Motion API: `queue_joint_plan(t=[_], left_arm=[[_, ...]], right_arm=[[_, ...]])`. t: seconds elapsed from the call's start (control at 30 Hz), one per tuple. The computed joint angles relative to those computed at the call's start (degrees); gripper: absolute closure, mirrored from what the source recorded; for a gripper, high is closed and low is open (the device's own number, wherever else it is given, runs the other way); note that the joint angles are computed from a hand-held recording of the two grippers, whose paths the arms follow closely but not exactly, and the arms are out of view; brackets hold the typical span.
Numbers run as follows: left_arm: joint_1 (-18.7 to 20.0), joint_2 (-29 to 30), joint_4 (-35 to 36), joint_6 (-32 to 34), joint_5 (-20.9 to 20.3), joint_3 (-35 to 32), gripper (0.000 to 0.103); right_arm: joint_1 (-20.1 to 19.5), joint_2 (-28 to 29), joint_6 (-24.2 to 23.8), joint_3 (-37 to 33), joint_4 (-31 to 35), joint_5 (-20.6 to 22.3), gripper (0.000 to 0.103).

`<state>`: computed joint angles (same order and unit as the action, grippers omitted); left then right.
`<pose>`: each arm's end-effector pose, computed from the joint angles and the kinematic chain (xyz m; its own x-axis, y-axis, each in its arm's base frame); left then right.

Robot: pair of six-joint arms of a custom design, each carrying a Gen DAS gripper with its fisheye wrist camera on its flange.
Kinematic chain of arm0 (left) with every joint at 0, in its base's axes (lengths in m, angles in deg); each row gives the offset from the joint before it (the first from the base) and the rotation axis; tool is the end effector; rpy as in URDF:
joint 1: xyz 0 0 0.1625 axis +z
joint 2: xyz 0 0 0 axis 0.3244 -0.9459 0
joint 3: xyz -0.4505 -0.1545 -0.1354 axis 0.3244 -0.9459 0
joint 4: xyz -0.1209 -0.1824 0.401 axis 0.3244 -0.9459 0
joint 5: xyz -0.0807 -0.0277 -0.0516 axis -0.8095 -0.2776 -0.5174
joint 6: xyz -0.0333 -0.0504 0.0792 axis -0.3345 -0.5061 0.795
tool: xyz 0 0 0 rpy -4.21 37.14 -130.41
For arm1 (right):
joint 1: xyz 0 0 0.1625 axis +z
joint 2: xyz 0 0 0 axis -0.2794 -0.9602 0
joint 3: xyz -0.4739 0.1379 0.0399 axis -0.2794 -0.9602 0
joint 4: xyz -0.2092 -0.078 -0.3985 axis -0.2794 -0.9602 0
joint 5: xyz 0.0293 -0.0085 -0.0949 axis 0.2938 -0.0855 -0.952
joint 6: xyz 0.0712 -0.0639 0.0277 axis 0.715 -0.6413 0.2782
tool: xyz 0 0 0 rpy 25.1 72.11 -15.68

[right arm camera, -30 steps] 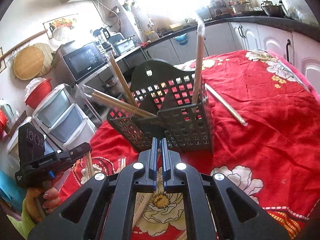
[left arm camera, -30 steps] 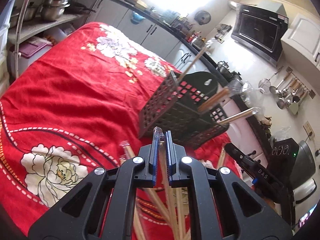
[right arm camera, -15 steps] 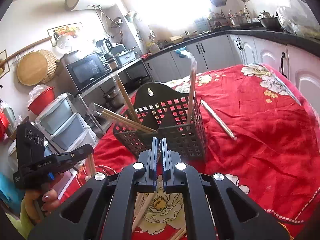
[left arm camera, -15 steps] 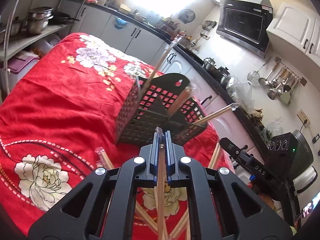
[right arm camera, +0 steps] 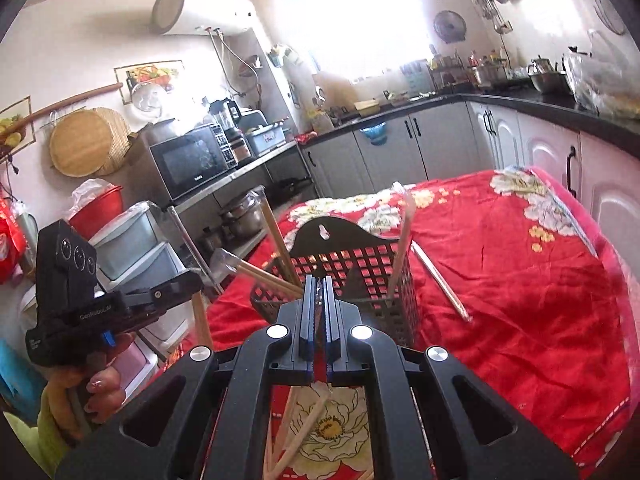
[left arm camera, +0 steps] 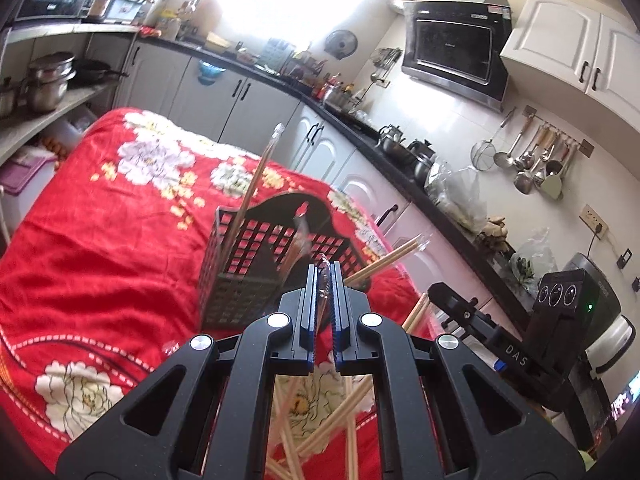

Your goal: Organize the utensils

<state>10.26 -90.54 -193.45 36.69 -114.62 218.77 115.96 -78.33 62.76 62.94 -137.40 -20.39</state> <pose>-0.3043 -0.4015 0.2517 -0.9455 0.2078 -0.2505 0.3250 0.5625 -0.7602 0.2198 -0.4492 0.3174 -0.8132 -0.5127 0.2755 -0.5497 0.5210 -0.6529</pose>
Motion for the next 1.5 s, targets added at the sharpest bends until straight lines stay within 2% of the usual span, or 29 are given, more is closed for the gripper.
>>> queue_joint_plan(t=[0.67, 1.0, 1.3, 1.5], left_arm=[[-0.4, 1.7, -1.2, 7.6, -2.9, -5.5, 0.1], [-0.2, 3.1, -2.5, 10.8, -4.7, -8.3, 0.1], [-0.7, 4.1, -3.3, 15.3, -3.8, -11.3, 0.1], [0.3, 5.3, -1.7, 15.8, -3.8, -13.0, 0.1]], right_arm=[[2.9, -1.2, -2.3, -2.3, -1.3, 0.8, 0.102], [2.9, -1.6, -3.0, -3.0, -1.2, 2.2, 0.102], [4.5, -1.3, -4.4, -4.1, -0.8, 3.3, 0.102], [5.7, -0.6, -4.3, -6.0, -0.8, 3.2, 0.102]])
